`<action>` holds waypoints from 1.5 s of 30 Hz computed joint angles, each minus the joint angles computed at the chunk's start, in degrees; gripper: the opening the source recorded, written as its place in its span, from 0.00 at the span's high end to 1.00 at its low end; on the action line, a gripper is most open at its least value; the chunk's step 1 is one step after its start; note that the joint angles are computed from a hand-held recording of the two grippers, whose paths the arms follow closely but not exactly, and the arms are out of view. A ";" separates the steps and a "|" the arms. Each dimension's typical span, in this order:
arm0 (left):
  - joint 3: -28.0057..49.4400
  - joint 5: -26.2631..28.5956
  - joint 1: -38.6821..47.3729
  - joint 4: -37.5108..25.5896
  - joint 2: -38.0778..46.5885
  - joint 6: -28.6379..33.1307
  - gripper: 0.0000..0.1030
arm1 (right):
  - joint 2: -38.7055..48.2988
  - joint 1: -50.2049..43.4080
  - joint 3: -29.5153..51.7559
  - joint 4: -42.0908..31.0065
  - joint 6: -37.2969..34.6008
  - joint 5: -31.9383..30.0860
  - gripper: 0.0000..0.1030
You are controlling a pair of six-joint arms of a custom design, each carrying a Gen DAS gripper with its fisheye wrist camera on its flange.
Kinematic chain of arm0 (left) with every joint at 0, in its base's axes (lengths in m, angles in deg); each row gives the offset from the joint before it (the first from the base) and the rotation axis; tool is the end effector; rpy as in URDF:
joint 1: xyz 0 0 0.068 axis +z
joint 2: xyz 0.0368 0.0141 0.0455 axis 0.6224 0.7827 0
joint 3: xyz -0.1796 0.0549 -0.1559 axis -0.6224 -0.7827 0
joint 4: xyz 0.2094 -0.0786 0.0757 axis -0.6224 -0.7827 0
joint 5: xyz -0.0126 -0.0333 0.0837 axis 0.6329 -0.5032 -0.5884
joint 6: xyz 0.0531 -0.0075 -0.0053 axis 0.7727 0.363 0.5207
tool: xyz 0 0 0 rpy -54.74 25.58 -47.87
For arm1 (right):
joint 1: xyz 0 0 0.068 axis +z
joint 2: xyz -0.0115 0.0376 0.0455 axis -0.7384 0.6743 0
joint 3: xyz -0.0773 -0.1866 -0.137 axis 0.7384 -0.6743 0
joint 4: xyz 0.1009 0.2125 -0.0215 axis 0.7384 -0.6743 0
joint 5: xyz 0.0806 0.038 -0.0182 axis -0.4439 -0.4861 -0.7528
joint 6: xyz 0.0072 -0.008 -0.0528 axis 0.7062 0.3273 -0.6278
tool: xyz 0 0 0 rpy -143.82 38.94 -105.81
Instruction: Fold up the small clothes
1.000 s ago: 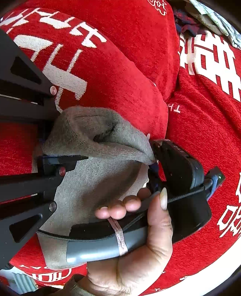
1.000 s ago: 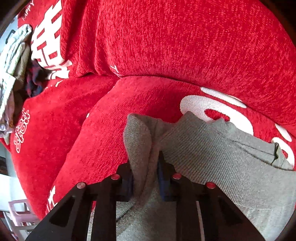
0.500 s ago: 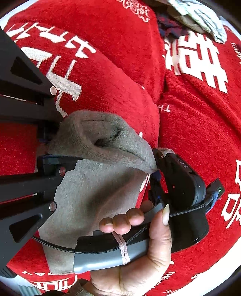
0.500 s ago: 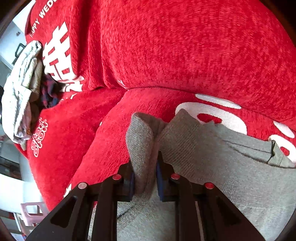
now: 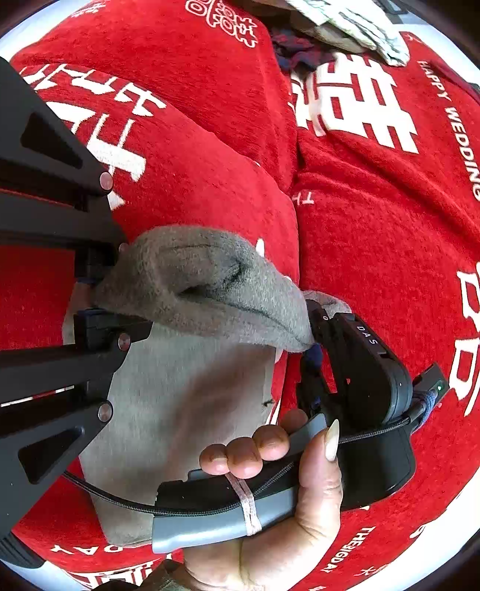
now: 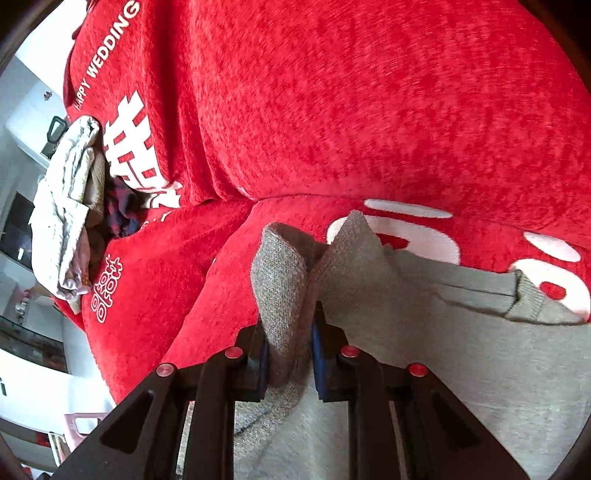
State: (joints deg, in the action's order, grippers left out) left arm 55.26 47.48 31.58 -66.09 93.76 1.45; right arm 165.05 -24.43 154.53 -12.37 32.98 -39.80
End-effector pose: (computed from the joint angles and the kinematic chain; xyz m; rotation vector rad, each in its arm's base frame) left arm 0.1581 -0.0176 0.1401 -0.1220 2.4526 -0.0910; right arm 0.3921 0.1825 0.1365 -0.4008 2.7142 0.7039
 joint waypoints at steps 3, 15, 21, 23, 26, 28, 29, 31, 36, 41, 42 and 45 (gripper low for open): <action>1.22 -3.69 -5.29 -1.24 0.31 -2.62 0.91 | -1.70 -1.74 -1.99 0.15 -1.26 -0.84 0.81; 6.27 -13.84 -21.19 -1.53 8.28 -9.59 0.91 | -5.30 -9.05 -6.71 -1.06 -9.07 -4.88 0.81; 9.15 -17.06 -26.70 -1.67 12.96 -12.26 0.91 | -6.30 -12.63 -8.88 -0.89 -11.58 -7.27 0.81; 10.14 -18.12 -28.45 -1.87 14.45 -13.09 0.91 | -6.72 -13.75 -9.60 -0.84 -12.32 -8.04 0.81; 11.62 -19.78 -31.06 -2.25 16.57 -14.28 0.91 | -7.26 -15.28 -10.49 -0.86 -13.38 -9.02 0.81; 12.69 -20.91 -32.90 -2.59 18.01 -15.19 0.91 | -7.68 -16.34 -11.27 -0.73 -14.02 -9.62 0.81; 13.38 -21.45 -33.90 -2.77 18.99 -15.83 0.91 | -7.85 -16.80 -11.60 -0.63 -14.15 -9.84 0.81; 14.52 -21.91 -35.14 -2.79 20.75 -16.30 0.91 | -8.15 -17.91 -12.32 -0.63 -14.92 -10.31 0.81; 17.34 -23.21 -38.56 -2.88 25.07 -17.71 0.91 | -8.66 -21.00 -13.84 -0.82 -17.02 -11.89 0.81; 19.90 -23.67 -40.83 -3.11 28.74 -18.97 0.91 | -8.57 -24.05 -14.60 -1.33 -19.29 -13.44 0.81; 20.38 -23.77 -41.11 -3.23 29.35 -19.11 0.91 | -8.47 -24.51 -14.61 -1.48 -19.65 -13.64 0.81; 21.98 -24.45 -42.42 -3.82 31.23 -19.94 0.91 | -8.41 -25.71 -14.77 -1.77 -20.48 -14.29 0.81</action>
State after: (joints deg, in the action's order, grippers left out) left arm 77.24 23.03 -10.84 -69.91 124.99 -18.49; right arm 156.64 -50.14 139.76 -14.14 12.50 -54.10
